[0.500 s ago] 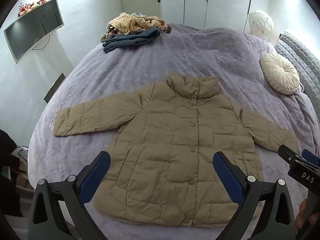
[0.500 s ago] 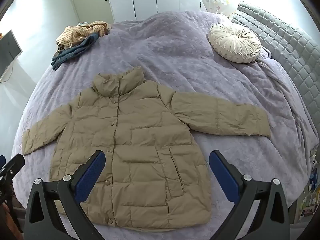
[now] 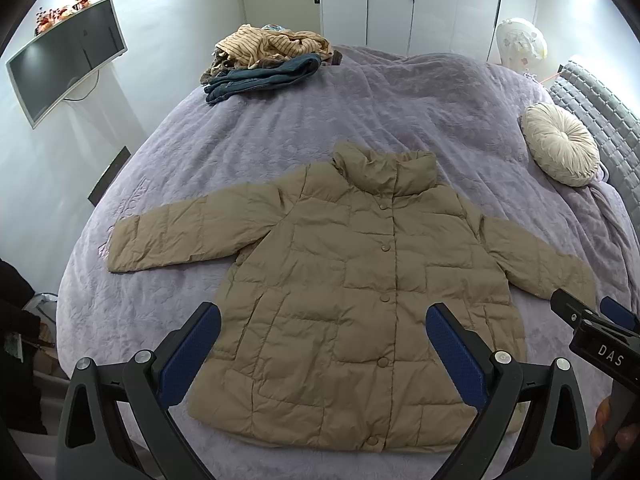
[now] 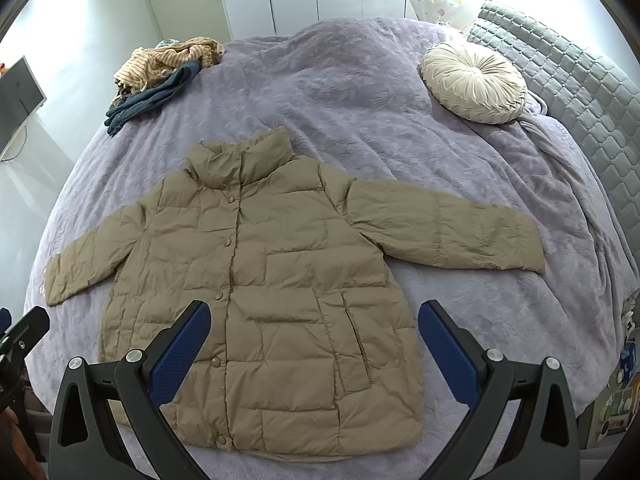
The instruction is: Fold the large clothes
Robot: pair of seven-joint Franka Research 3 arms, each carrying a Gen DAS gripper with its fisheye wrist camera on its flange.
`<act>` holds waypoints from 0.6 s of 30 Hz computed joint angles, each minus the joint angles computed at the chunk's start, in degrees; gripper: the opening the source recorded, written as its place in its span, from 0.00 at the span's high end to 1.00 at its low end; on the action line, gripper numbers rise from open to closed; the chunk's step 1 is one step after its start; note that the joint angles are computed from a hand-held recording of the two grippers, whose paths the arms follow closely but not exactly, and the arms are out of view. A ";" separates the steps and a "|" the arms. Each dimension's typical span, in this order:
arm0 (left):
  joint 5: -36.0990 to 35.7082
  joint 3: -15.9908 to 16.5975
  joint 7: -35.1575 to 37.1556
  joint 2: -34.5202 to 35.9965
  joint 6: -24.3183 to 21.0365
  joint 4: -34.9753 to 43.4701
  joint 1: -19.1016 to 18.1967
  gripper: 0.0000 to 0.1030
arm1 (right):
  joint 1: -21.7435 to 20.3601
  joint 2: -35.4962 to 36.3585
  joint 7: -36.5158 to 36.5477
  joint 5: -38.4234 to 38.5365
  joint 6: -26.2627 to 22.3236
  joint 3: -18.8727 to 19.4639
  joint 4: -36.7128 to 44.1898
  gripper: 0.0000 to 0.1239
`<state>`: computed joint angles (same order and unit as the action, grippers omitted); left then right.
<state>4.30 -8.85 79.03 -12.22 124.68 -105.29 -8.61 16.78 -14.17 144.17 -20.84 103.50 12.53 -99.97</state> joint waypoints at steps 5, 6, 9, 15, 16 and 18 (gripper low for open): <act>-0.06 0.15 0.58 -0.26 0.26 -0.43 0.08 0.00 | 0.23 0.32 0.27 -0.02 -0.11 0.10 0.05 0.17; -0.16 0.16 0.69 -0.28 0.28 -0.42 0.07 0.00 | 0.26 0.32 0.29 0.00 -0.14 0.08 0.10 0.17; -0.06 0.13 0.62 -0.38 0.56 -0.67 0.11 0.00 | 0.36 0.25 0.40 -0.08 -0.06 0.09 -0.10 0.17; 0.30 0.04 0.68 0.21 -0.09 0.18 0.21 0.00 | 0.37 0.28 0.26 0.02 -0.14 -0.02 0.03 0.17; 0.27 0.04 0.69 0.27 -0.03 0.16 0.21 0.00 | 0.39 0.27 0.37 -0.02 -0.10 0.04 -0.06 0.17; 0.13 0.08 0.62 0.17 0.31 -0.02 0.23 0.00 | 0.37 0.30 0.20 0.06 -0.15 -0.04 0.07 0.17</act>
<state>4.43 -8.77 79.64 -12.04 124.99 -105.31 -8.38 17.15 -13.88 144.37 -20.78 103.35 12.48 -99.90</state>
